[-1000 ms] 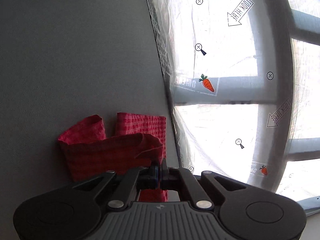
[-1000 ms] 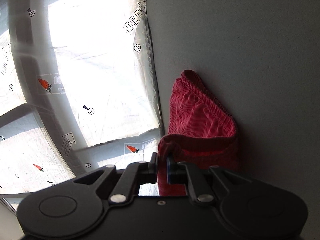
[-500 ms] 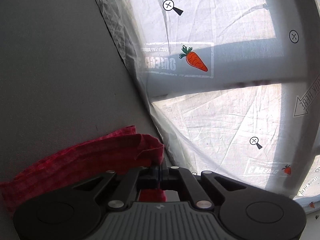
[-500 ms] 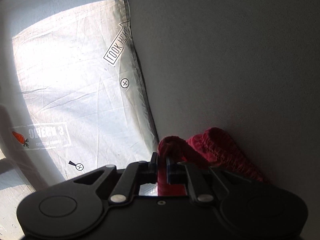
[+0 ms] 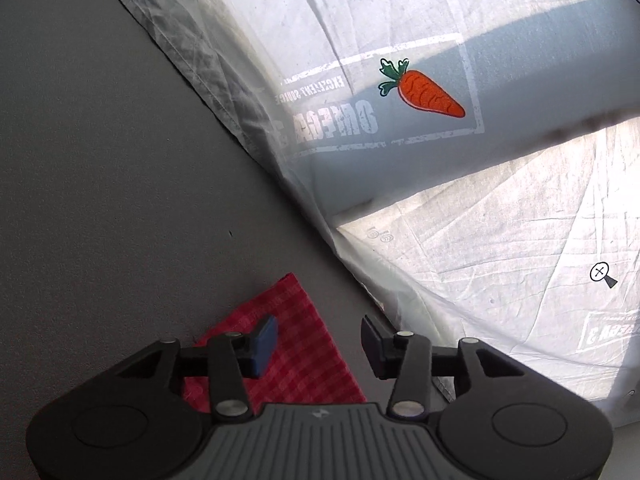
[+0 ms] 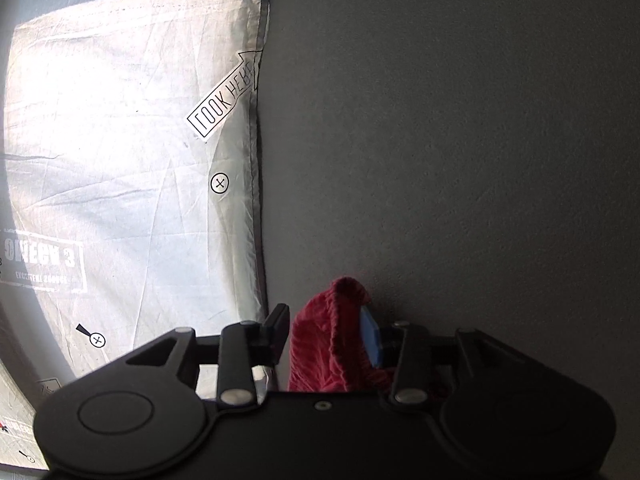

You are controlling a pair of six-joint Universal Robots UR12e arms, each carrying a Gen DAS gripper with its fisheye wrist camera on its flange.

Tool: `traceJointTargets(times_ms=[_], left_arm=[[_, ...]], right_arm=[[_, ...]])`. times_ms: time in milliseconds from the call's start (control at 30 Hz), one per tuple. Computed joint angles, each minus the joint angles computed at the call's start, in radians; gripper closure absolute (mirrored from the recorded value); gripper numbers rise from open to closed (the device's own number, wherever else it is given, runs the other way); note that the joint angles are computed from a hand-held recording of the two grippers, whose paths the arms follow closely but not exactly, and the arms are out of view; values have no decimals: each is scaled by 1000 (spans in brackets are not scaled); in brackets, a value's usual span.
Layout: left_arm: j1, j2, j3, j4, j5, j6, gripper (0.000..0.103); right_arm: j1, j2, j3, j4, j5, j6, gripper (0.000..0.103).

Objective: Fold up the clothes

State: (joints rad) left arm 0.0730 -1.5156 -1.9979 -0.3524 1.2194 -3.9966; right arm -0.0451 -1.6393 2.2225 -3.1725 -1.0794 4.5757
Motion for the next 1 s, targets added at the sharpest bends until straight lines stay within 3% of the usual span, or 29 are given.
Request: traceJointTargets(times_ms=[133, 233, 333, 433, 533, 600, 633, 667, 700, 767, 833, 1000], left_arm=[[-16, 94, -30, -111, 130, 99, 35], [-29, 163, -58, -211, 200, 121, 30], [-36, 221, -95, -280, 234, 108, 21], [-42, 251, -121, -337, 248, 65, 19], [-32, 254, -139, -358, 193, 59, 20], [-40, 239, -138, -359, 179, 61, 22], [-49, 230, -134, -355, 188, 60, 27], [-61, 220, -128, -349, 208, 59, 28], [-72, 210, -121, -343, 228, 58, 33], [-80, 198, -113, -339, 224, 56, 92], [-94, 196, -108, -339, 245, 48, 98], [-137, 235, -116, -337, 292, 73, 99]], right_arm=[[19, -78, -5, 181, -32, -211, 56], [51, -133, -13, 311, -76, -375, 49], [76, -163, -5, 352, -83, -444, 39], [99, -175, -5, 394, -95, -487, 36], [121, -171, -12, 443, -98, -507, 35], [138, -162, -14, 415, -129, -490, 33], [138, -157, -22, 435, -114, -497, 34], [141, -149, -34, 453, -120, -497, 43], [144, -141, -46, 470, -126, -495, 60], [141, -136, -50, 476, -121, -478, 78], [130, -143, -30, 447, -96, -445, 79], [113, -206, -12, 456, -120, -566, 81]])
